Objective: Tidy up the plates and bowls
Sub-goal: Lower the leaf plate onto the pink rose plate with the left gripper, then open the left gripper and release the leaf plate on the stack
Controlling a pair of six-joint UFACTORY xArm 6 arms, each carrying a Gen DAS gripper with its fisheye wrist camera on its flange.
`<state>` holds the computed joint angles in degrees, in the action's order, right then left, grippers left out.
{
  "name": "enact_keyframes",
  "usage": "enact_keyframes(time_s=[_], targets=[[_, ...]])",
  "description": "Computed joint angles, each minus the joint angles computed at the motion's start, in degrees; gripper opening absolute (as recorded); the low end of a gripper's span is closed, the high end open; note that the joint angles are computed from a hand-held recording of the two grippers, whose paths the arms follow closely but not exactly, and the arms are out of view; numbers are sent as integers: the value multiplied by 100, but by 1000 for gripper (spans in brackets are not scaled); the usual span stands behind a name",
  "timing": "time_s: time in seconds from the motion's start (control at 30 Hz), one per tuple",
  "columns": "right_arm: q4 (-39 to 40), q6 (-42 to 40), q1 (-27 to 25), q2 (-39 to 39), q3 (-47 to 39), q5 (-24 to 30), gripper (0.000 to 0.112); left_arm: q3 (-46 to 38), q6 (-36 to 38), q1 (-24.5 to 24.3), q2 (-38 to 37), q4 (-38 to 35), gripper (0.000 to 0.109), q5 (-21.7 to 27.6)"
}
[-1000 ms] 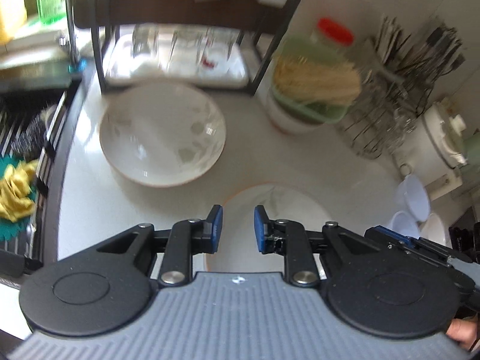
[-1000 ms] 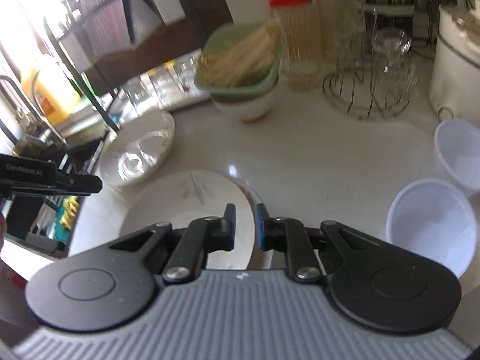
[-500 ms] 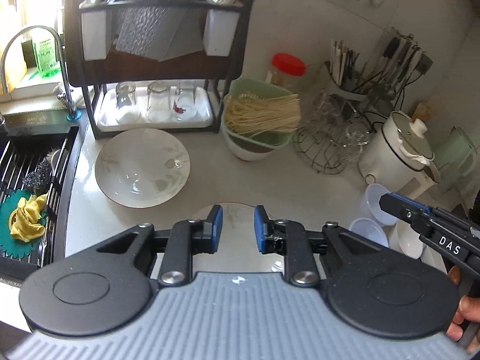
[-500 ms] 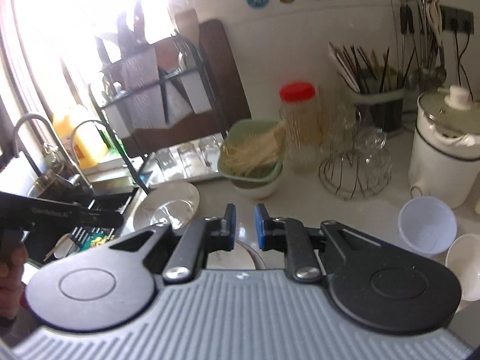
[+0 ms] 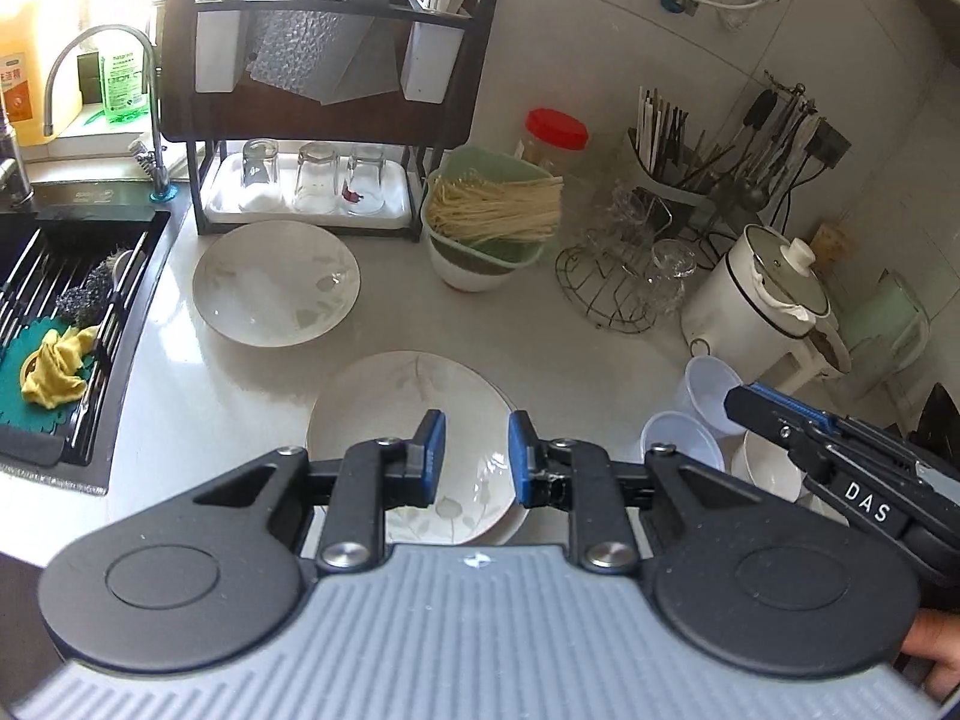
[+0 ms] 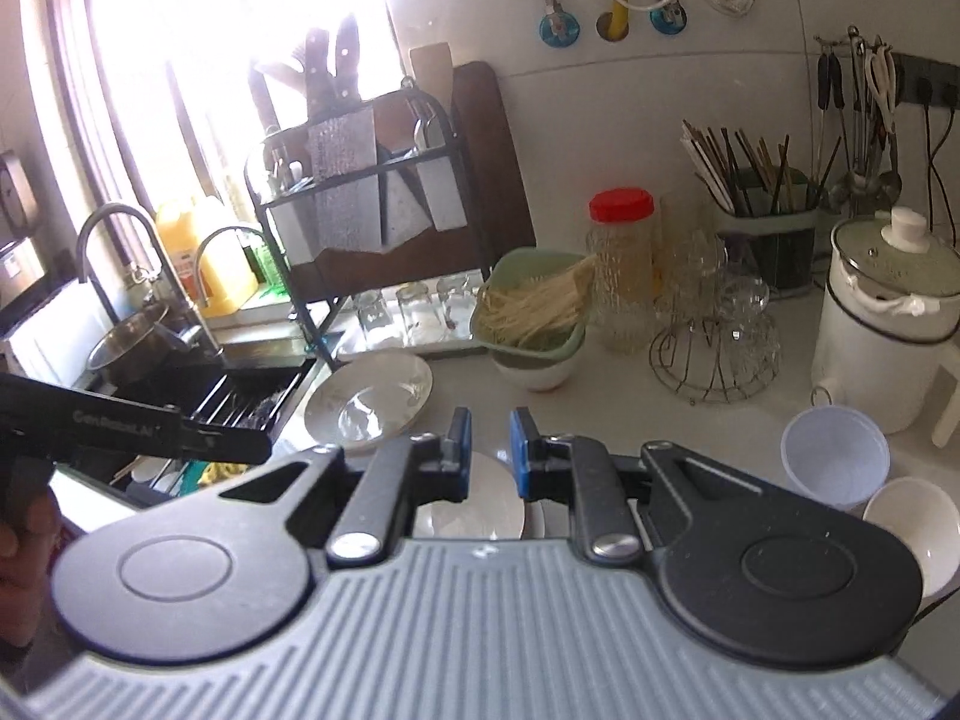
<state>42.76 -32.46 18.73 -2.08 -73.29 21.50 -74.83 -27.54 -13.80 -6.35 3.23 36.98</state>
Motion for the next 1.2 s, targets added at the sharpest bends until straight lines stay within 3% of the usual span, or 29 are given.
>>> enact_keyframes(time_s=[0.1,0.5,0.87,0.93,1.0,1.03,1.07,1.2], targets=[[69,-88,-27,-177,202,49,17,207,-367,-100,-168,322,25,-37],[23,-113,-43,-523,649,56,18,633,-645,-169,-391,535,25,-170],[129,-162,29,-383,587,-4,18,777,-1077,-65,-443,919,53,-189],[-48,-20,54,-296,535,-48,20,739,-1070,12,-401,911,62,-171],[-155,104,99,-222,520,-164,52,704,-1068,106,-335,915,75,-190],[-94,66,120,-148,466,-184,62,653,-1096,154,-273,965,84,-170],[-74,42,138,-82,416,-189,80,602,-1136,207,-209,1028,86,-152],[-625,601,204,266,110,-192,83,428,-873,485,28,870,93,-182]])
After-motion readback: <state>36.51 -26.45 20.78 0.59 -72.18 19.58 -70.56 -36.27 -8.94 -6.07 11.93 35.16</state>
